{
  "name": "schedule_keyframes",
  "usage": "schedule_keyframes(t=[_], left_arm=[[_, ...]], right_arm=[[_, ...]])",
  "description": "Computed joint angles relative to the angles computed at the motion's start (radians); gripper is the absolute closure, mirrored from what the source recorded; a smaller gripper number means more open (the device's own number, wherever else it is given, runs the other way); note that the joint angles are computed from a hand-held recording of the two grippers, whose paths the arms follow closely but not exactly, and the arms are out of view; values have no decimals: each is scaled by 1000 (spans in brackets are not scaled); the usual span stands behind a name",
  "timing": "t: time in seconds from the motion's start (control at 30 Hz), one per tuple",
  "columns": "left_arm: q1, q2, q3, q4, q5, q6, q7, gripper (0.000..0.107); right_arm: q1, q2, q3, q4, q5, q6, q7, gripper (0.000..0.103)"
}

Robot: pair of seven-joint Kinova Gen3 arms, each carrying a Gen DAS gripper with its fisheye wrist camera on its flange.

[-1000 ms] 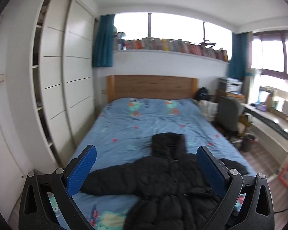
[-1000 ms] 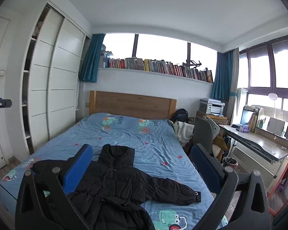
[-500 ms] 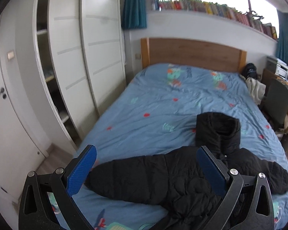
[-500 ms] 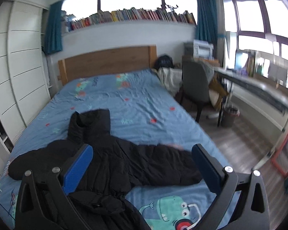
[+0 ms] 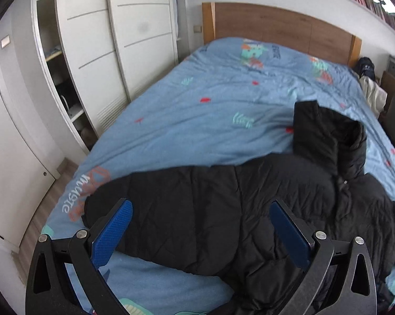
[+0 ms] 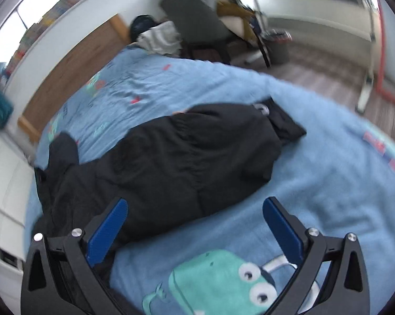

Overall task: Fold large clothes
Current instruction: 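Move the right tool to a jacket sleeve cuff and grasp it, then carry the grasped sleeve across the jacket body with the right tool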

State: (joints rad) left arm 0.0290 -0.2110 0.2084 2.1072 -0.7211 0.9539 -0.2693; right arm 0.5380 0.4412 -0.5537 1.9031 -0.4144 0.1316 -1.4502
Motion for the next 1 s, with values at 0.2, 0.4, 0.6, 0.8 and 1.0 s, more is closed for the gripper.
schedule_keyframes(t=[0.2, 0.4, 0.6, 0.8, 1.0], left_arm=[[10, 36, 3, 27, -15, -22, 32, 5], [29, 48, -17, 55, -13, -44, 36, 5], [29, 38, -27, 78, -11, -44, 30, 5], [7, -6, -32, 87, 8, -50, 8, 5], [-23, -71, 1, 98, 20, -44, 0, 5]], right_arm=[[143, 162, -151, -59, -6, -66, -45, 0], [236, 311, -266, -79, 15, -186, -159, 0], [288, 393, -328, -101, 76, -218, -252, 61], [303, 377, -363, -98, 175, -231, -300, 90], [293, 244, -395, -76, 291, -214, -324, 92]])
